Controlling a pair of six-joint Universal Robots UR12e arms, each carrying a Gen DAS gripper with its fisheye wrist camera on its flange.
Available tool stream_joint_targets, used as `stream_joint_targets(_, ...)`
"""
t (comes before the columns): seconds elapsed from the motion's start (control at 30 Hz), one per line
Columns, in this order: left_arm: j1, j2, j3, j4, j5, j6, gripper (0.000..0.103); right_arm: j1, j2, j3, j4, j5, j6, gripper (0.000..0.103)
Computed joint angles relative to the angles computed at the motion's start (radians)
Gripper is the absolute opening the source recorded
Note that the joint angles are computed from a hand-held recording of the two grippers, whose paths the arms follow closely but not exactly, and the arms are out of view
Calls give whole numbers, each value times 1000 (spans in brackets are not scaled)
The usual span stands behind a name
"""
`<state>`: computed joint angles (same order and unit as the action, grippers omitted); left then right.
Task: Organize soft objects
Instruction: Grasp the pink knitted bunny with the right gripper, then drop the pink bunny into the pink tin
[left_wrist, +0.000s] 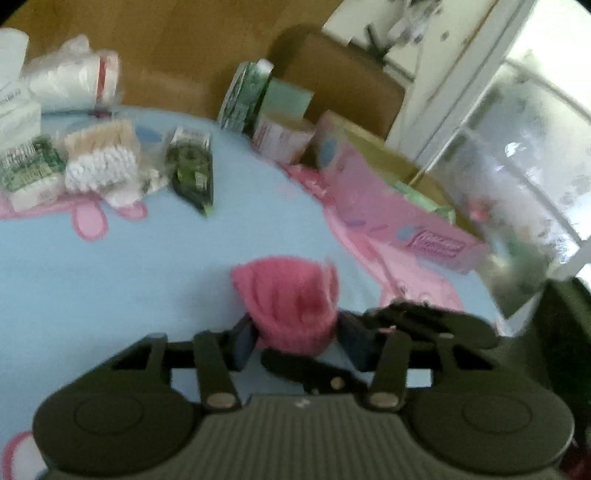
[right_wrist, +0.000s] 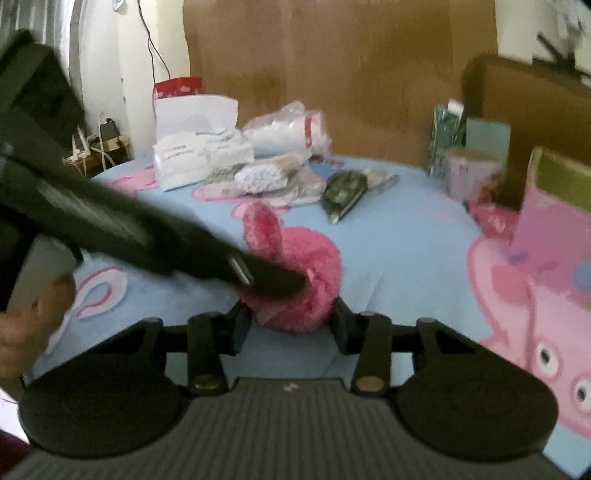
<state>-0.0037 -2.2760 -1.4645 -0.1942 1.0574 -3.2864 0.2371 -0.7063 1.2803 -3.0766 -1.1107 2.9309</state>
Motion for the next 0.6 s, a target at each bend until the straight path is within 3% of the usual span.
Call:
stream_joint_targets(0.17, -27, -31, 94, 8, -19, 90, 45, -13, 17, 8, -214, -69, 112, 46)
stream_joint_targets(0.3, -71, -92, 229, -16, -23, 163, 45, -33, 31, -15, -324, -170, 204, 46)
stream_joint_targets(0.47, -117, -179, 398, -60, -7, 230, 48, -57, 57, -74, -340, -277, 278, 47)
stream_joint_targets(0.53, -133, -219, 475, -94, 21, 229, 60, -61, 77, -115, -315, -309, 282, 51)
stream_joint_targets(0.6, -150, -252, 530, -87, 106, 210, 76, -61, 104, -166, -270, -372, 285, 56)
